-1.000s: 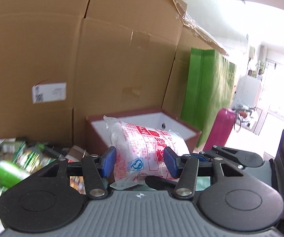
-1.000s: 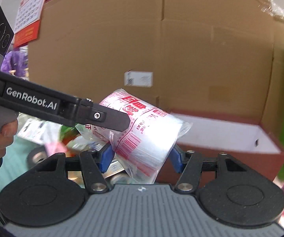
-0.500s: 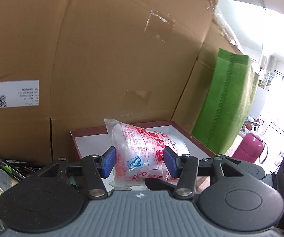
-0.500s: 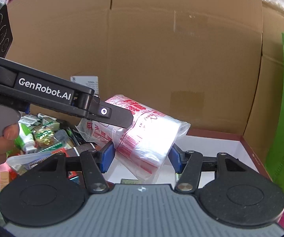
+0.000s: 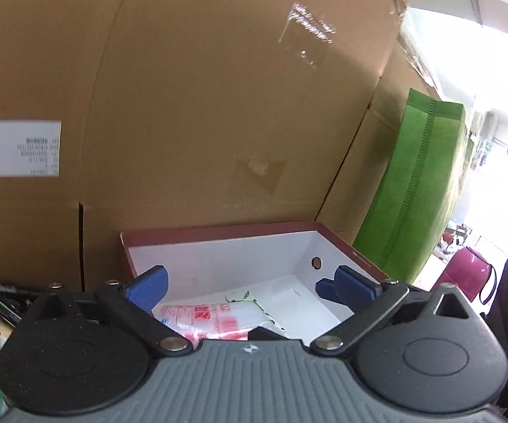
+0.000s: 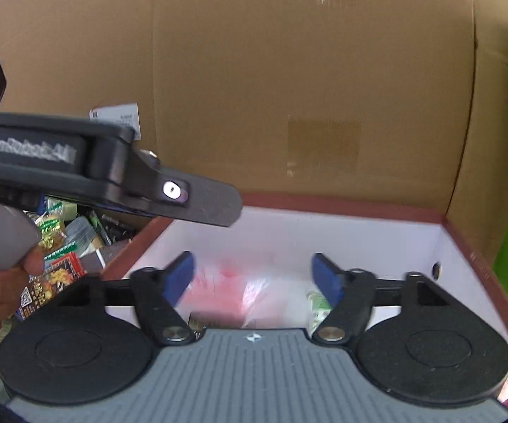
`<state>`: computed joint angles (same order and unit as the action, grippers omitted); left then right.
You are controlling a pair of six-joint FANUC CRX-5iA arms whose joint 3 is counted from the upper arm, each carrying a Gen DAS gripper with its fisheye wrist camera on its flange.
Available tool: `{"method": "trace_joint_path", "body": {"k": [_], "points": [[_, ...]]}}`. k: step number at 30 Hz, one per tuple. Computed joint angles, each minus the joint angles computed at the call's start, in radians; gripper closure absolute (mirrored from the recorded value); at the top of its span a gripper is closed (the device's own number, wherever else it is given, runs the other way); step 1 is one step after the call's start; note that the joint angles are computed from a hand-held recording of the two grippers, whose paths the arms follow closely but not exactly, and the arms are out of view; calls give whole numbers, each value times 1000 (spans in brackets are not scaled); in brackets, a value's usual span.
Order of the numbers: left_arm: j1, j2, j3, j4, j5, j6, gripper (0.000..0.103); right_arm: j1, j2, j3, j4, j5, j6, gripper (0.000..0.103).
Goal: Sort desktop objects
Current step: 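Carry the cotton-pad bag into the brown-red box and open the left tool, then move both tools back over the cluttered pile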
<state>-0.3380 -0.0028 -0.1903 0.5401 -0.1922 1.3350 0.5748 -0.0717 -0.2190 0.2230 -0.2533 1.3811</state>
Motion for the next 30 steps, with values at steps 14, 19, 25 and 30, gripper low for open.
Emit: {"method": "trace_joint_path", "body": {"k": [14,19,25,30], "points": [[-20,-57,85,-450,-112,389,0,37,-85,-157,397,12,-426,14],[-48,-95,103,-603,-166,520,0,43,-99,-169,428,12,-465,14],[-72,-142,97,-690,-224,592,0,73,-178,-214,401,-3,-447,14],[-92,-199,75,-729,-316,616,0,115,-251,-282,478,-11,-551,14]]}}
